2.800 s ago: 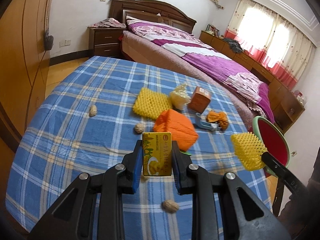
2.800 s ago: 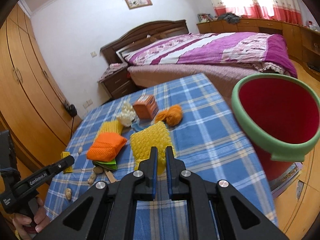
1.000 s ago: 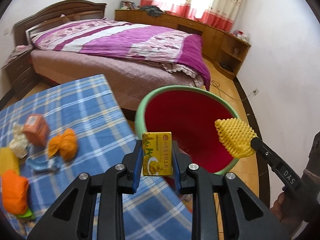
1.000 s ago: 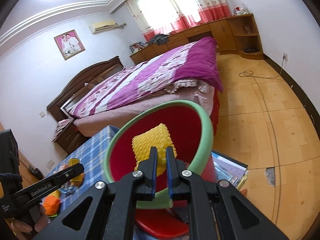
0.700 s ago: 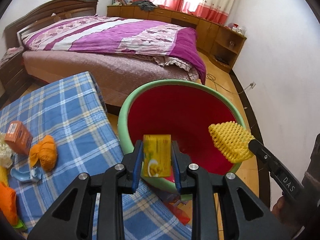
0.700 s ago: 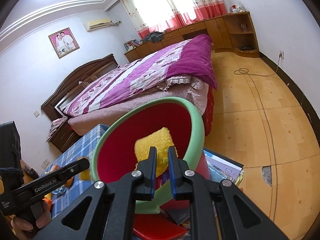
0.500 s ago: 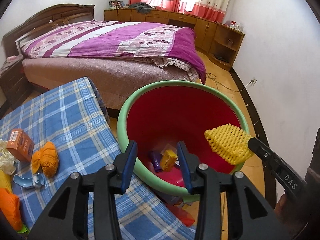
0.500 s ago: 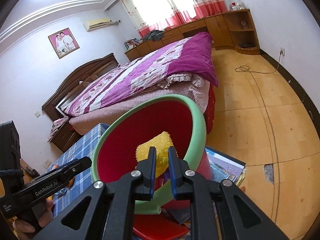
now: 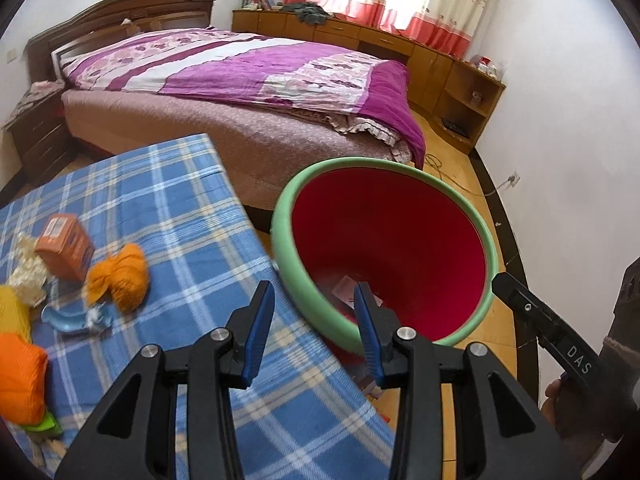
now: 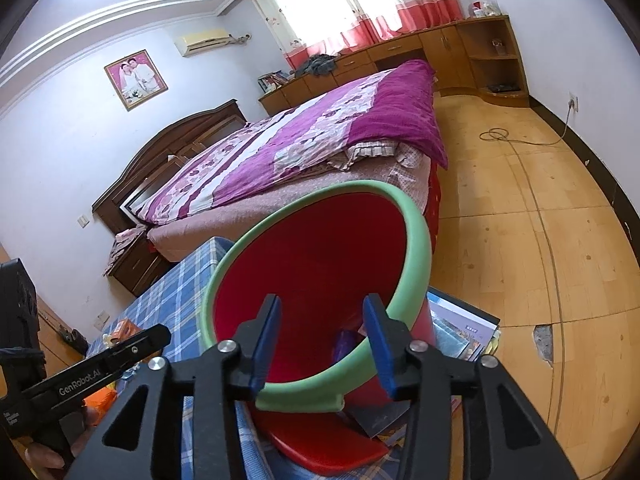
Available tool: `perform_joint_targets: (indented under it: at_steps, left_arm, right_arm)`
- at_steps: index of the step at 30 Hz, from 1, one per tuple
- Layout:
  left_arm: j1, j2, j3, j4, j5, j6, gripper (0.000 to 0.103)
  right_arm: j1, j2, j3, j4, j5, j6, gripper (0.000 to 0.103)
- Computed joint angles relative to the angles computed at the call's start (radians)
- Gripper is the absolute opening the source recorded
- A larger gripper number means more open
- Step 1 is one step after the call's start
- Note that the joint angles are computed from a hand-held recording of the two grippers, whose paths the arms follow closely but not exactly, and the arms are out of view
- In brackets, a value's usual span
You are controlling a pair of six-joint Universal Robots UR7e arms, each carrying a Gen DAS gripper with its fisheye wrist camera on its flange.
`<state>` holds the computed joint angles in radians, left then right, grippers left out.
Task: Collect trash
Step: 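Move both tools back toward the bed, then grasp the orange mesh bag with the left tool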
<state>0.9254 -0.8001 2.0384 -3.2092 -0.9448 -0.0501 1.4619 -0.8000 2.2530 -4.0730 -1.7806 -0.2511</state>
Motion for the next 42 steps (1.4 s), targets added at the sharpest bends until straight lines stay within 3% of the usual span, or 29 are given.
perform_joint_targets:
  at_steps: [15,28,38,42]
  left_arm:
    - [-0.010,-0.149,0.145,-0.032,0.090,-0.082,0.042]
    - [0.007,-0.259,0.219,-0.019,0.191,-0.112,0.044]
    - [0.061,-0.329,0.252,-0.007,0.283,-0.118,0.062]
    - [0.085,-0.330,0.250,-0.005,0.315,-0.107,0.064]
  right_arm:
    - [0.085,0.010,0.026,-0.004,-0.014,-0.001,0.065]
    - [0.172,0.054,0.007,0.028,-0.073,0.008,0.077]
    - [0.212,0.098,-0.031,0.078,-0.115,0.015,0.082]
    - [0.225,0.114,-0.048,0.104,-0.130,0.024,0.085]
